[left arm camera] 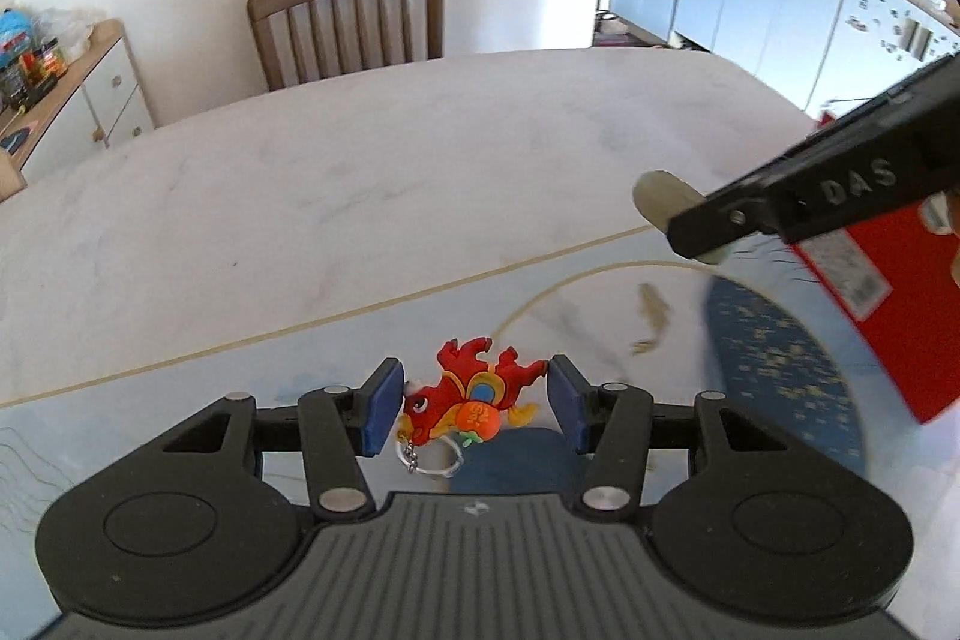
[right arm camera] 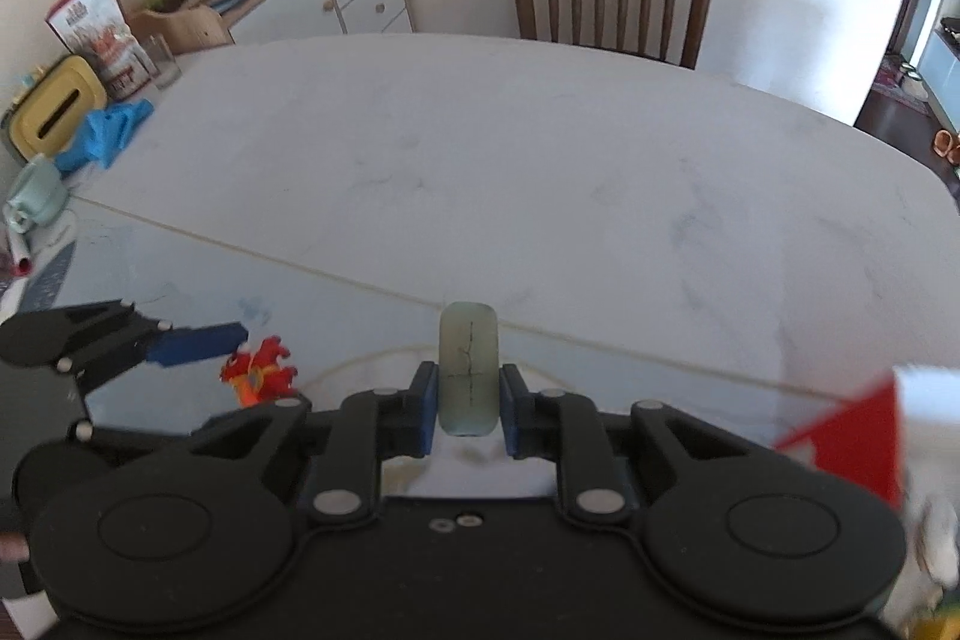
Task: Organize objects
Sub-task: 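Carry the keychain and pale green block over the red box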
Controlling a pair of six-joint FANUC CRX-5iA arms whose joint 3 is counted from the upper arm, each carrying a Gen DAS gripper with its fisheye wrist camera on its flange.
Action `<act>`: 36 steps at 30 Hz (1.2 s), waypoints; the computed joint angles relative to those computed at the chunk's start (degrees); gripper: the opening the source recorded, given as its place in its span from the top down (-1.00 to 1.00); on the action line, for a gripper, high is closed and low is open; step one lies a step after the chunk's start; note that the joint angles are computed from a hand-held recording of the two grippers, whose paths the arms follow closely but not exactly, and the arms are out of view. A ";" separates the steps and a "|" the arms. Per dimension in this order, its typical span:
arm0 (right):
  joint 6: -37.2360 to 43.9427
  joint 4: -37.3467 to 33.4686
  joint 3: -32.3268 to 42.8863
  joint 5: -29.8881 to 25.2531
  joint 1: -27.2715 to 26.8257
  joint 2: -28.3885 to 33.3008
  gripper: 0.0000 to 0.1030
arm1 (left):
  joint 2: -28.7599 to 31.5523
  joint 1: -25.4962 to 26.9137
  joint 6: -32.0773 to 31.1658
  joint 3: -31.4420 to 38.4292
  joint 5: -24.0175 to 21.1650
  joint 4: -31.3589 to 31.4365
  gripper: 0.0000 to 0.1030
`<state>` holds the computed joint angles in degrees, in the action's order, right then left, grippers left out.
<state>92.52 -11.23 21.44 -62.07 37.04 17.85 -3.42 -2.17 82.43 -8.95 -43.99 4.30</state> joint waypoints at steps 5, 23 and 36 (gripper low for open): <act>0.61 -0.62 -4.23 0.22 -0.57 -5.53 0.63 | -0.92 -1.87 -0.40 3.07 -3.36 0.82 0.00; 5.39 -1.83 -13.59 -0.70 -7.75 -20.08 0.63 | 4.09 -13.93 4.83 15.61 -7.38 -0.30 0.00; 14.49 -6.65 -13.25 -2.02 -20.94 -19.91 0.63 | 17.79 -23.34 10.72 32.47 -10.05 -5.29 0.00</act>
